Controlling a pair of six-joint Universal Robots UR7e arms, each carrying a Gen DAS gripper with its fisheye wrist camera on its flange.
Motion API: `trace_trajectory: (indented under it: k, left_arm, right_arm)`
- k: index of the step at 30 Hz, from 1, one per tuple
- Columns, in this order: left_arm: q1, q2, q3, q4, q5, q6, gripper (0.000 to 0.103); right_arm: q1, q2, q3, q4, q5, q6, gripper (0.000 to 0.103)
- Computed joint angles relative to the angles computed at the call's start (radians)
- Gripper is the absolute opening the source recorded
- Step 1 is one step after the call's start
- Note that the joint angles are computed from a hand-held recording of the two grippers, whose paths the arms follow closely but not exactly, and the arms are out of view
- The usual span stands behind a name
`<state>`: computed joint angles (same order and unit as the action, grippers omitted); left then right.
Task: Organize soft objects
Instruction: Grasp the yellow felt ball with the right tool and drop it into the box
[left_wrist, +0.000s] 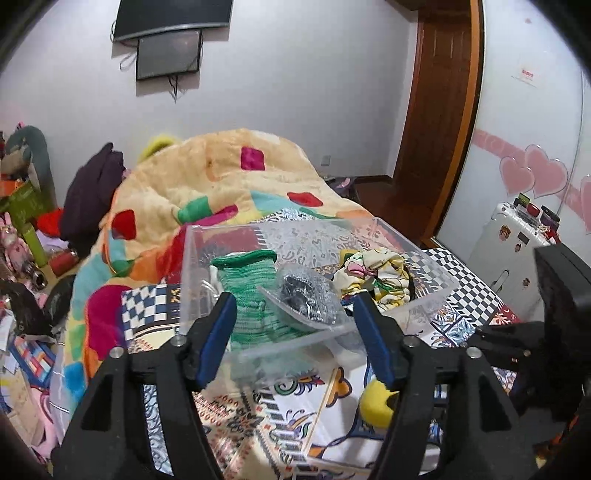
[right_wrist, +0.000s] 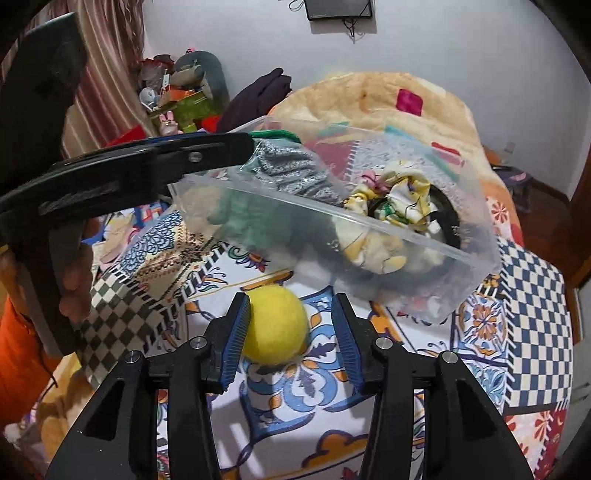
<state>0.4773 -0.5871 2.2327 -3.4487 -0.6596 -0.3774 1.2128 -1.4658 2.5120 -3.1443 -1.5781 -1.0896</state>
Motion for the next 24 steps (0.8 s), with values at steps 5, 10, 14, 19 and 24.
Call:
trace_trajectory:
  k: [5,10,14,19,24]
  left_arm:
    - [-0.044,-0.009,0.055,-0.01,0.025,-0.042,0.072]
    - [-0.077,-0.011,0.1,0.002,0.04,-0.108,0.072]
    - [-0.081,-0.018,0.123,0.011,0.034,-0.16,0.072]
    - [-0.08,-0.024,0.131,-0.004,0.044,-0.167,0.072]
    - [-0.092,-0.017,0.132,-0.054,0.067,-0.14,0.073]
  right_arm:
    - [-0.012,-0.015,-0.011,0.073,0.014,0.014,0.043]
    - [-0.006,-0.015,0.003,0.09,0.013,0.003,0.043]
    - [0.001,-0.01,0.033,0.037,0.019,-0.028,0.032]
    - [0.013,-0.022,0.047,-0.028,0.042,-0.025,0.031]
    - [0.039,-0.02,0.041,-0.151,0.08,0.014,0.031]
